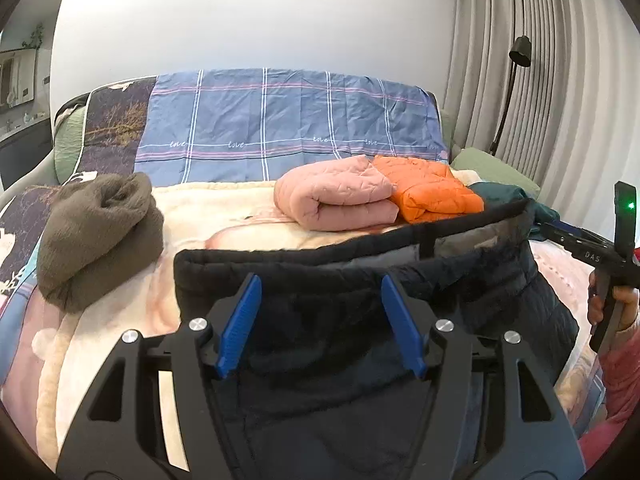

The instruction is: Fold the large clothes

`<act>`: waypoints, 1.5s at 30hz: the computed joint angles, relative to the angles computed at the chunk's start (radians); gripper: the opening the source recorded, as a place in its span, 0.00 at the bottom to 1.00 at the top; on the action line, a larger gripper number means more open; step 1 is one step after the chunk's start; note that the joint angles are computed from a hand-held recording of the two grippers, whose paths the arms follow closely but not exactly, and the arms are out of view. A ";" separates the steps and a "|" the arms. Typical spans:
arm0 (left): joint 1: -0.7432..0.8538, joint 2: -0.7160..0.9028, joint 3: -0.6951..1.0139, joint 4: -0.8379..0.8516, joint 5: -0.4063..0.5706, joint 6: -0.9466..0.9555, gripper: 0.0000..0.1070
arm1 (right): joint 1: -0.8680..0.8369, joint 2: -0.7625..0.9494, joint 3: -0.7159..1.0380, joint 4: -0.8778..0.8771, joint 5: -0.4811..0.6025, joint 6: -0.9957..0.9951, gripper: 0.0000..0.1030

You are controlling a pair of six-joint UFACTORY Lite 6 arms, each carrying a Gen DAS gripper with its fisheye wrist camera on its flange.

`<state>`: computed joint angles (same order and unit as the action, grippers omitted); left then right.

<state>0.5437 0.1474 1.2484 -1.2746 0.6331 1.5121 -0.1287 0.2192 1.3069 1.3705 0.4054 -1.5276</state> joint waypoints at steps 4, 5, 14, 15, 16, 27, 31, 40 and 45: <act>-0.095 0.113 0.100 0.118 -0.080 -0.131 0.59 | 0.062 0.095 0.098 -0.134 0.008 0.155 0.62; -0.112 0.132 0.110 0.136 -0.101 -0.148 0.59 | 0.078 0.145 0.147 -0.185 0.002 0.217 0.62; -0.130 0.429 0.251 0.239 -0.197 -0.325 0.61 | 0.043 0.493 0.375 -0.405 0.033 0.550 0.61; -0.126 0.417 0.224 0.196 -0.209 -0.271 0.61 | 0.049 0.473 0.348 -0.395 0.013 0.530 0.61; -0.125 0.407 0.203 0.164 -0.220 -0.231 0.61 | 0.058 0.460 0.330 -0.392 -0.005 0.519 0.62; -0.156 0.282 0.203 0.138 -0.175 -0.297 0.56 | 0.115 0.397 0.430 -0.609 0.108 0.806 0.62; -0.267 0.316 0.293 0.274 -0.253 -0.462 0.67 | 0.227 0.448 0.553 -0.715 0.101 0.919 0.62; -0.223 0.618 0.533 0.368 -0.166 -0.636 0.76 | 0.258 0.728 0.749 -0.708 0.112 0.951 0.65; -0.240 0.605 0.456 0.272 -0.241 -0.505 0.77 | 0.284 0.710 0.687 -0.698 0.035 0.911 0.66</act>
